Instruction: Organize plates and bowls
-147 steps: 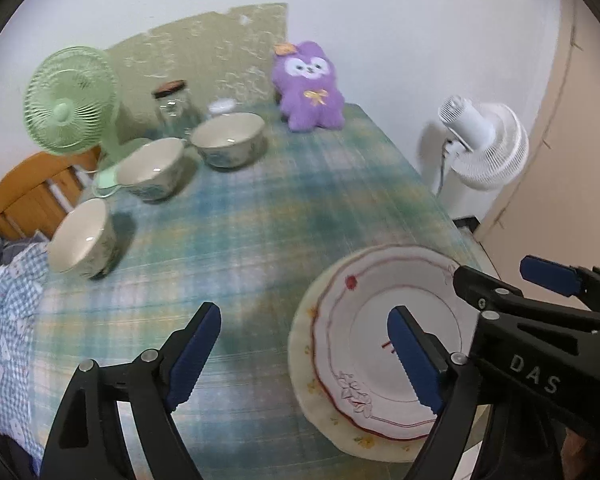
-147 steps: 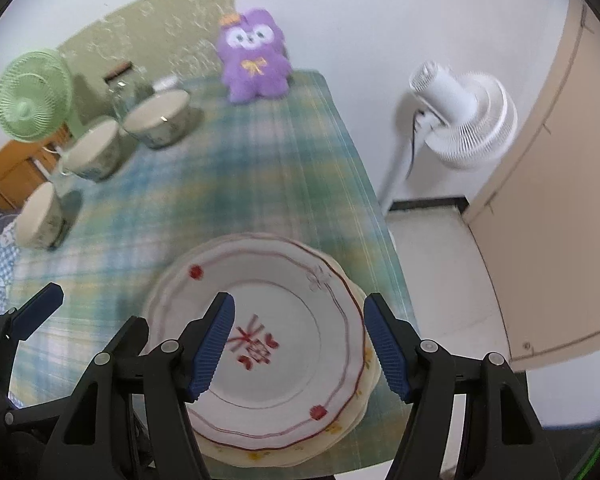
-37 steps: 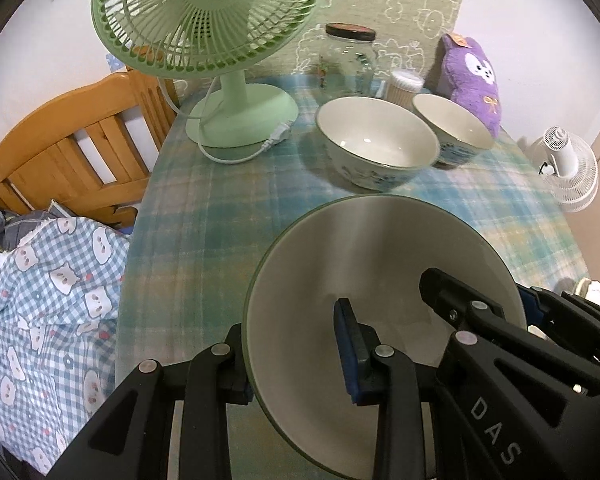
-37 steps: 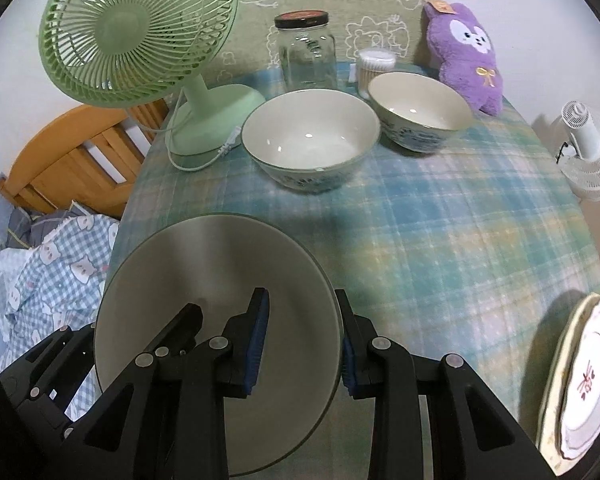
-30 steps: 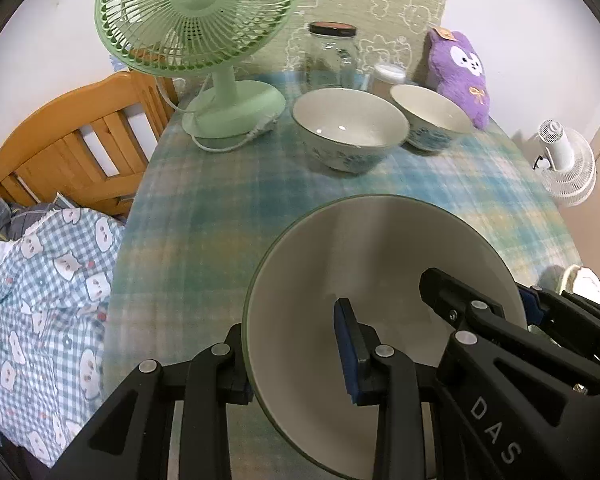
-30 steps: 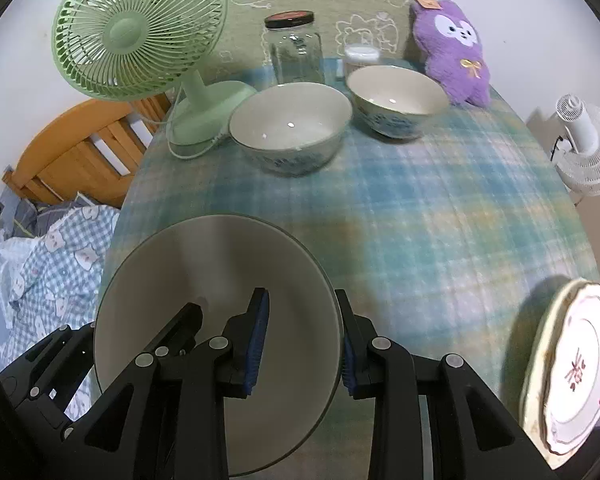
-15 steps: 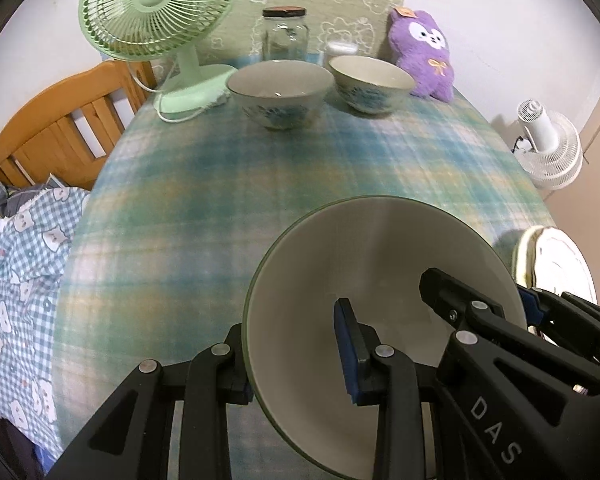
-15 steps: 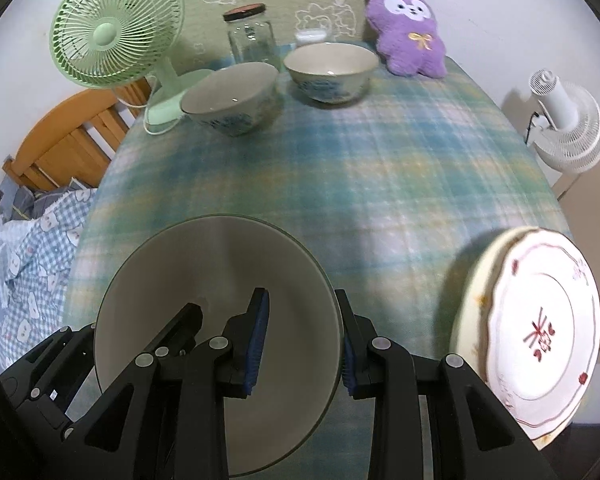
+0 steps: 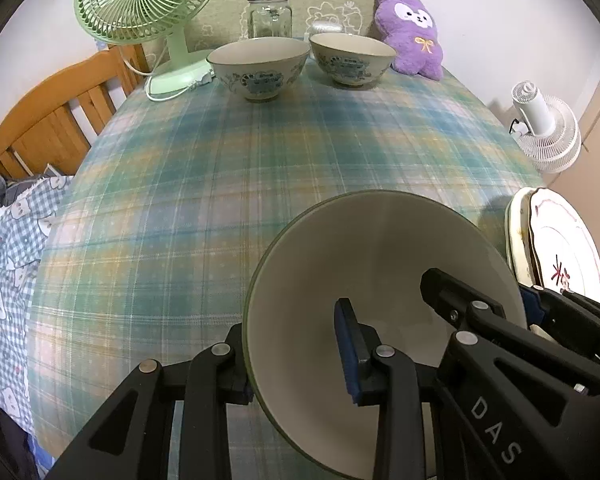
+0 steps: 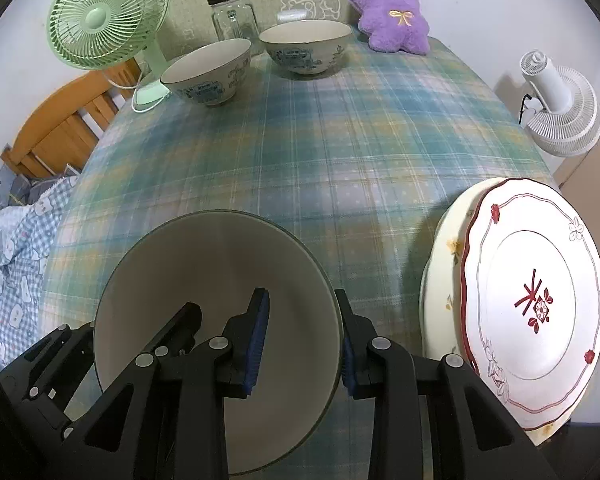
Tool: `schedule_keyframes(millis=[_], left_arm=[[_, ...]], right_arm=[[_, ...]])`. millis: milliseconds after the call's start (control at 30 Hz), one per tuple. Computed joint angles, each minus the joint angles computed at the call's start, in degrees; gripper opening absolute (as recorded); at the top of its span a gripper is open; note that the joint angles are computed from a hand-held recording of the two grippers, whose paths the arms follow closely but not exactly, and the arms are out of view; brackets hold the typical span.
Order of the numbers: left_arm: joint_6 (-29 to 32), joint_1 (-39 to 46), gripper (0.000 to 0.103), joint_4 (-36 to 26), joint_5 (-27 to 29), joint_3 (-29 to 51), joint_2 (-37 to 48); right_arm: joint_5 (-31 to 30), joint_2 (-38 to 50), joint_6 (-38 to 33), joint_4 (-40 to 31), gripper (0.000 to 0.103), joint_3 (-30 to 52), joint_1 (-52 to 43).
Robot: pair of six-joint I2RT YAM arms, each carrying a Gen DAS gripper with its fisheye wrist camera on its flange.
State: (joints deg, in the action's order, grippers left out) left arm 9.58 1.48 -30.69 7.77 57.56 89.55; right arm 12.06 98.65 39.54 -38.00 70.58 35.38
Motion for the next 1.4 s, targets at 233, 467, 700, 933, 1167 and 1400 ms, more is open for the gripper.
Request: schedule_keyframes(millis=[233, 467, 700, 933, 1167, 1400], left_arm=[[0.6, -0.2, 0.037, -1.5, -0.5, 0.3, -0.5], [0.7, 0.1, 0.071, -6.6, 0.4, 3.9, -1.7], [-2.0, 0.1, 0.082, -11.7, -1.2, 9.4, -5.1], [-3.2, -0.1, 0.088, -15.2, -3.7, 16.8, -5.5], [-2.8, 0.8, 0.088, -18.2, -3.0, 27.6, 0.4], [-2.1, 2.6, 0.088, -19.4, -1.3, 40.1, 11.4]], right_arm=[[-1.2, 0.0, 2.2, -2.3, 0.035, 0.5, 0.0], [-1.6, -1.5, -0.8, -4.7, 0.061, 2.4, -0.6], [0.6, -4.6, -3.4, -9.2, 0.071, 6.9, -1.3], [2.1, -4.7, -8.3, -13.9, 0.071, 16.1, -1.4], [1.8, 0.7, -10.7, -18.3, 0.071, 28.4, -3.3], [2.2, 12.4, -13.4, -21.8, 0.071, 45.1, -5.0]])
